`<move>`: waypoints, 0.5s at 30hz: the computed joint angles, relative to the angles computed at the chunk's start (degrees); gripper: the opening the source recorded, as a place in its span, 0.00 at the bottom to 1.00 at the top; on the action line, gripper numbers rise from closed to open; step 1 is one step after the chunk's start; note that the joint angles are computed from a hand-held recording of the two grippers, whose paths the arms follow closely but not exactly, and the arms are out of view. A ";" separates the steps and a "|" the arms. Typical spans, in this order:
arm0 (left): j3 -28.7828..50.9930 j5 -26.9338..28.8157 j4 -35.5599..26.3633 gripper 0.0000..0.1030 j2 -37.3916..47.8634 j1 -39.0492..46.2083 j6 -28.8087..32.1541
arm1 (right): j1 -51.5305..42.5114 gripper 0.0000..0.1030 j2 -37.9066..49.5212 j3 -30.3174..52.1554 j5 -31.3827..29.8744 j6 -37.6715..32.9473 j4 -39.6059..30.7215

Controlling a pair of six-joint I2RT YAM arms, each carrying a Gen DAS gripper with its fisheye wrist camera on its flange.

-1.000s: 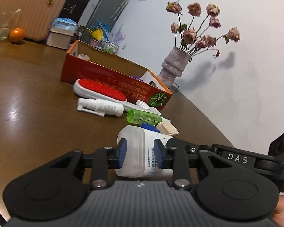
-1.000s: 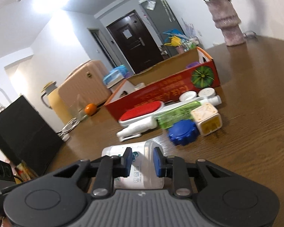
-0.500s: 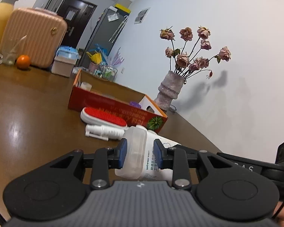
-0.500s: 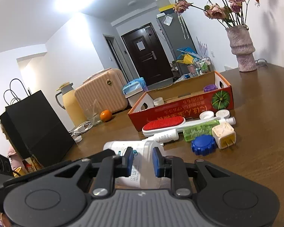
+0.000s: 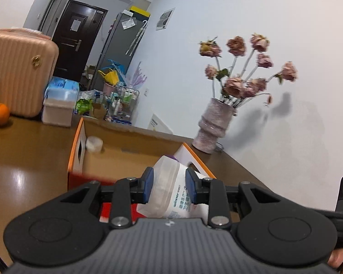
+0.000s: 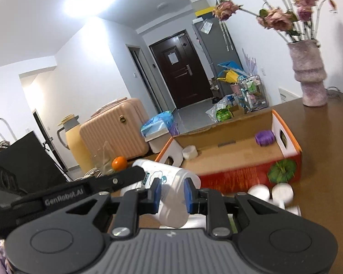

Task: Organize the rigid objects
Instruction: 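Carry the white pill bottle into the cardboard box and release it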

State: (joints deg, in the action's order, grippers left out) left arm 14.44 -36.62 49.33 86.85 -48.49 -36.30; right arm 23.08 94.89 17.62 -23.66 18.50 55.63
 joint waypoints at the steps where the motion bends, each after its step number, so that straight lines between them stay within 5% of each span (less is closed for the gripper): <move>1: 1.77 2.91 -0.38 0.29 0.57 3.38 2.03 | -0.45 0.20 1.44 3.51 -0.58 -0.55 -2.60; 9: 26.73 26.22 -9.99 0.29 17.22 26.37 6.41 | -4.91 0.21 22.32 43.25 -5.36 -1.10 -27.46; 15: 48.61 35.44 -24.08 0.29 34.46 34.21 6.06 | -5.85 0.21 42.86 77.76 -5.09 -1.51 -50.54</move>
State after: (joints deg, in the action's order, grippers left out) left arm 63.05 -1.19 25.24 121.31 -14.28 -30.24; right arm 17.23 137.74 95.38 -28.76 16.99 5.09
